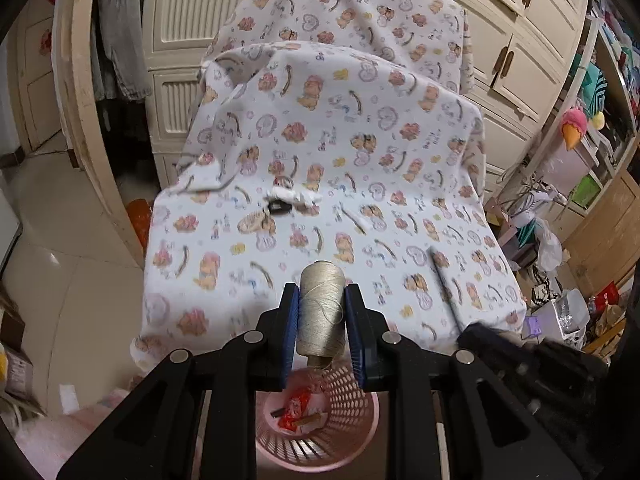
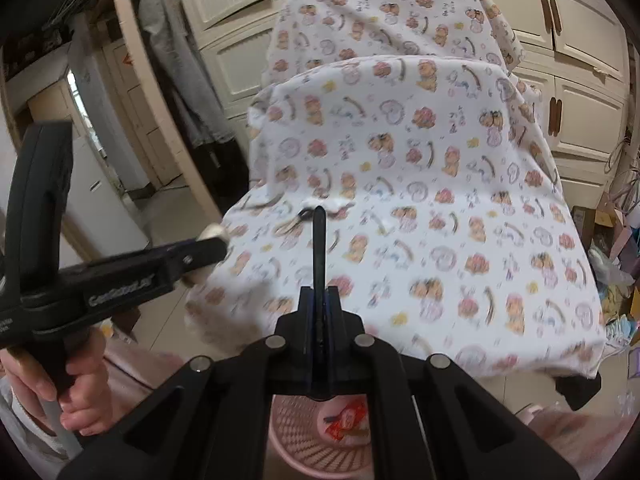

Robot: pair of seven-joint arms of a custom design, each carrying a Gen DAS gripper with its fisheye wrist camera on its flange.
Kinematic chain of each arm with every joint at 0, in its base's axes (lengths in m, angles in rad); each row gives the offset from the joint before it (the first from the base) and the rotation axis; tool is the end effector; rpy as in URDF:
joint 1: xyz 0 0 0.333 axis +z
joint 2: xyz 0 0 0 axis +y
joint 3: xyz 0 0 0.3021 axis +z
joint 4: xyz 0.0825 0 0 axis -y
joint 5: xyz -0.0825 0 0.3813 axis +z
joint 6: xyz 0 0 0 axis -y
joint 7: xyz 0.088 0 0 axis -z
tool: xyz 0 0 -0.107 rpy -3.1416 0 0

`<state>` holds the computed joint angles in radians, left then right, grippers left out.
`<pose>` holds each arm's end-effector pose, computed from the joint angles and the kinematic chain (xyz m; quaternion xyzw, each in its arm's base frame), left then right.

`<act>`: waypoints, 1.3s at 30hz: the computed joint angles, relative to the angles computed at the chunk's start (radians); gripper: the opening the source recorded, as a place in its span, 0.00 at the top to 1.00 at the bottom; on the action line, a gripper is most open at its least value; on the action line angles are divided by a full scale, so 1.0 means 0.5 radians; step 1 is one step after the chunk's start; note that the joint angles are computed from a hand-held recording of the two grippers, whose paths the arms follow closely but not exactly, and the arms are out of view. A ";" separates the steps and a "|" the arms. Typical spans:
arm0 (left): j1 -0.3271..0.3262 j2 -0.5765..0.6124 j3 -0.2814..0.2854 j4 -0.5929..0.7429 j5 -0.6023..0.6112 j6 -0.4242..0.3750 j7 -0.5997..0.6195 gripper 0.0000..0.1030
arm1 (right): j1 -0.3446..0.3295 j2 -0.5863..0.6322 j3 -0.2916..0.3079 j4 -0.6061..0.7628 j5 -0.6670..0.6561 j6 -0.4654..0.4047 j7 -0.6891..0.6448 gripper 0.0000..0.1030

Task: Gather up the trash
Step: 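Lower both tools into the pink wastebasket and open them, dropping spool and spoon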

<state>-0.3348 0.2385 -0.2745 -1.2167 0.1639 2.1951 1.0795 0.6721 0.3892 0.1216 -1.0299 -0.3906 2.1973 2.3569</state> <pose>0.5568 -0.3455 0.7183 -0.6137 0.6985 -0.3427 0.1344 0.5112 0.4671 0.7093 -0.6699 0.6188 -0.1677 0.3743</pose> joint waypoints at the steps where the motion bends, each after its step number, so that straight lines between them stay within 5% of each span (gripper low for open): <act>1: 0.015 -0.053 -0.007 -0.102 -0.040 0.052 -0.006 0.79 | 0.005 -0.011 0.019 -0.015 0.021 -0.031 -0.033 0.95; 4: 0.030 -0.108 -0.007 -0.281 -0.082 0.108 -0.053 0.79 | 0.016 -0.080 0.042 -0.167 0.048 -0.033 -0.010 0.95; 11: 0.068 -0.042 -0.020 -0.310 -0.220 -0.067 -0.046 0.79 | -0.068 -0.079 0.108 -0.313 0.257 -0.116 -0.072 0.95; 24: 0.070 0.087 -0.052 -0.200 -0.375 -0.367 0.052 0.79 | -0.113 0.339 0.120 -0.015 0.603 -0.479 -0.108 0.95; 39: 0.110 0.181 -0.072 -0.266 -0.561 -0.589 0.027 0.79 | -0.173 0.400 0.119 -0.103 0.696 -0.605 0.053 0.95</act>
